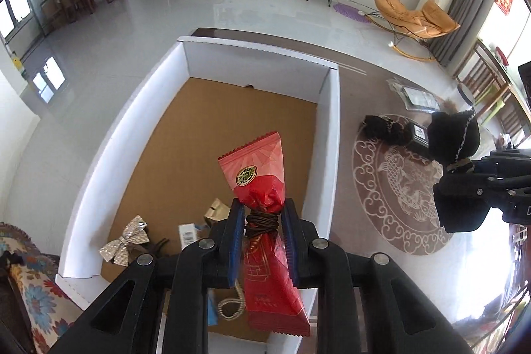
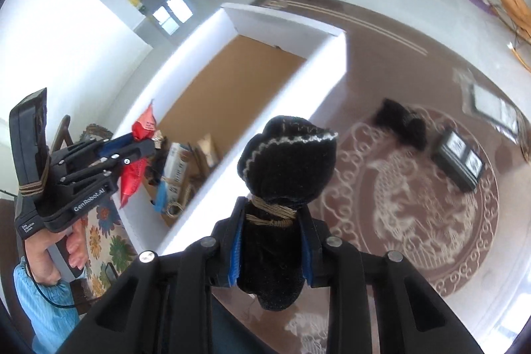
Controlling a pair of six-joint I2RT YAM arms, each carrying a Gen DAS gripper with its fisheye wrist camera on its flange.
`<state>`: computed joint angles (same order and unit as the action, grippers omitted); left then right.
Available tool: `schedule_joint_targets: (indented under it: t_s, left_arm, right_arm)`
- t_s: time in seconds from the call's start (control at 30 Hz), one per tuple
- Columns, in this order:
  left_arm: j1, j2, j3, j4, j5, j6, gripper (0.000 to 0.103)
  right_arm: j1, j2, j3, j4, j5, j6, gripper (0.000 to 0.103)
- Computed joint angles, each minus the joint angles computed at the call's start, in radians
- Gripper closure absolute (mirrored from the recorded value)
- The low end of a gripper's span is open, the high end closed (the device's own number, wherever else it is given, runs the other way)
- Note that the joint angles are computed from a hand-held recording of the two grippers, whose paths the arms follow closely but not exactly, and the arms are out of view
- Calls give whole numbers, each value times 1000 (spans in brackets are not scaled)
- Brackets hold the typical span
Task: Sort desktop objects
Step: 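Carry the red package and black pouch into the white box and release both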
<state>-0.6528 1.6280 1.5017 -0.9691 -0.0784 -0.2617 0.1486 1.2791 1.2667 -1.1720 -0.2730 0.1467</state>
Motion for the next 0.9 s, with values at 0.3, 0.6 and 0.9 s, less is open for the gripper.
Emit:
schedule_joint_targets:
  t_s: [0.3, 0.6, 0.9]
  left_arm:
    - [210, 152, 3, 98, 63, 93, 81]
    - [272, 379, 26, 197, 112, 90, 81]
    - [279, 484, 53, 189, 116, 38, 57]
  right_arm:
    - [280, 541, 362, 186, 150, 88, 74]
    - [277, 908, 515, 238, 177, 65, 74]
    - [240, 993, 557, 238, 142, 82, 64]
